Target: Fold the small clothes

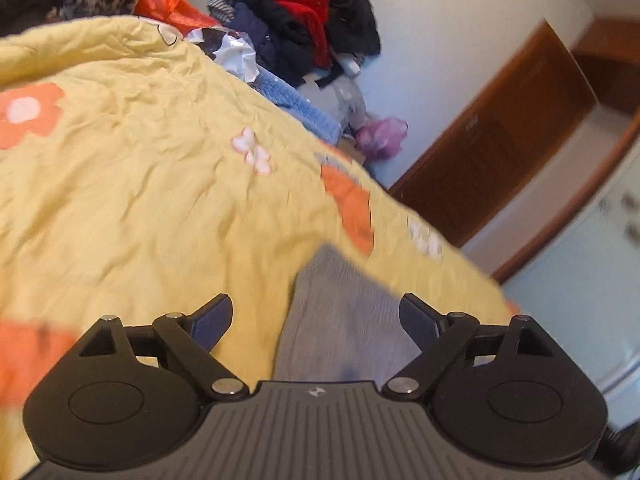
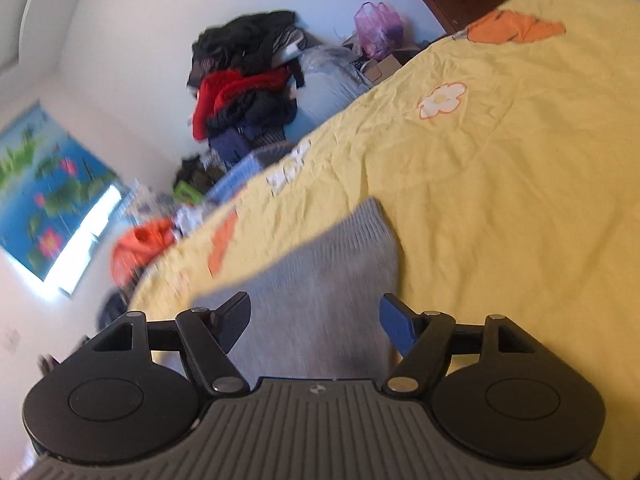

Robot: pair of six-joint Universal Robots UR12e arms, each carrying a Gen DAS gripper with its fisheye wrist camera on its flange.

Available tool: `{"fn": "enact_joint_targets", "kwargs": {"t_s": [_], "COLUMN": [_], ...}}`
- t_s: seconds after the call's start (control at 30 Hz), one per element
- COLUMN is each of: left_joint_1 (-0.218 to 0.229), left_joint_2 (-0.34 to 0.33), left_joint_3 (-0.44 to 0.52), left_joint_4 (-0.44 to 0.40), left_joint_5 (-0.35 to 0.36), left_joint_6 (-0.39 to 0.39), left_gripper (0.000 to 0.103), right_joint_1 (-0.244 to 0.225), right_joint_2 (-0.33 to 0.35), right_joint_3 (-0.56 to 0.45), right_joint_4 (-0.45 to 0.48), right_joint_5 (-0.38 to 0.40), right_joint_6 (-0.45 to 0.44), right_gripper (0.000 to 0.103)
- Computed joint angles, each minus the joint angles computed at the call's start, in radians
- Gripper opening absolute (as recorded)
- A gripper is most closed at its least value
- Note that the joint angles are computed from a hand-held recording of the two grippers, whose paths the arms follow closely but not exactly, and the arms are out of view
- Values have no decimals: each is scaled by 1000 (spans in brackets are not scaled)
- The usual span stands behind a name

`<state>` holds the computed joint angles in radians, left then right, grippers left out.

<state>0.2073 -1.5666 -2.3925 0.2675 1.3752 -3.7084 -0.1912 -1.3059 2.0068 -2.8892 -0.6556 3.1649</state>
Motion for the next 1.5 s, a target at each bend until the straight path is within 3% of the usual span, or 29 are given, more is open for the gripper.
{"fn": "enact_joint_targets", "kwargs": {"t_s": [0.1,0.2,0.27,0.33,0.43,0.6,0.67,0.73,0.83,0.97,1.07,1.2,1.3,1.4,1.43,1.47,1.5], "left_joint_1": [-39,-40,-35,-11,43,66,61,41,-17,-169,-246,-217,-182,-191,-200,-205,-199], "left_joint_2": [63,99,105,115,73,-32,-56,-53,-49,-48,-32,-28,-43,-59,-59,-54,-43], "left_joint_3": [-75,-139,-174,-198,-234,-232,-219,-203,-192,-180,-154,-130,-106,-86,-81,-77,-76], "left_joint_4": [-15,0,53,81,228,457,493,460,443,418,319,259,244,231,213,175,125], "left_joint_5": [25,-18,-56,-152,-343,-355,-320,-271,-159,132,299,277,221,259,279,287,267], "left_joint_6": [41,-33,-94,-152,-310,-539,-579,-565,-514,-362,-320,-387,-511,-537,-523,-514,-509], "left_gripper": [91,91,91,91,91,91,91,91,91,88,88,88,89,87,81,51,19], "right_joint_1": [-25,-59,-85,-103,-123,-82,-59,-28,12,34,33,24,29,43,49,54,58], "right_joint_2": [-89,-153,-182,-214,-224,-181,-142,-108,-86,-75,-69,-67,-61,-49,-44,-39,-36], "right_joint_3": [81,147,196,222,245,257,249,239,224,220,218,221,222,212,209,206,204], "right_joint_4": [107,214,196,239,321,105,2,-118,-202,-243,-250,-248,-279,-310,-323,-335,-337], "right_joint_5": [-41,-46,-11,21,117,130,148,123,61,13,21,34,19,1,-7,-14,-24], "right_joint_6": [-136,-191,-183,-171,-143,37,137,237,303,331,347,345,374,412,416,416,413], "right_gripper": [75,74,75,76,76,81,81,81,77,65,63,61,62,62,62,60,46]}}
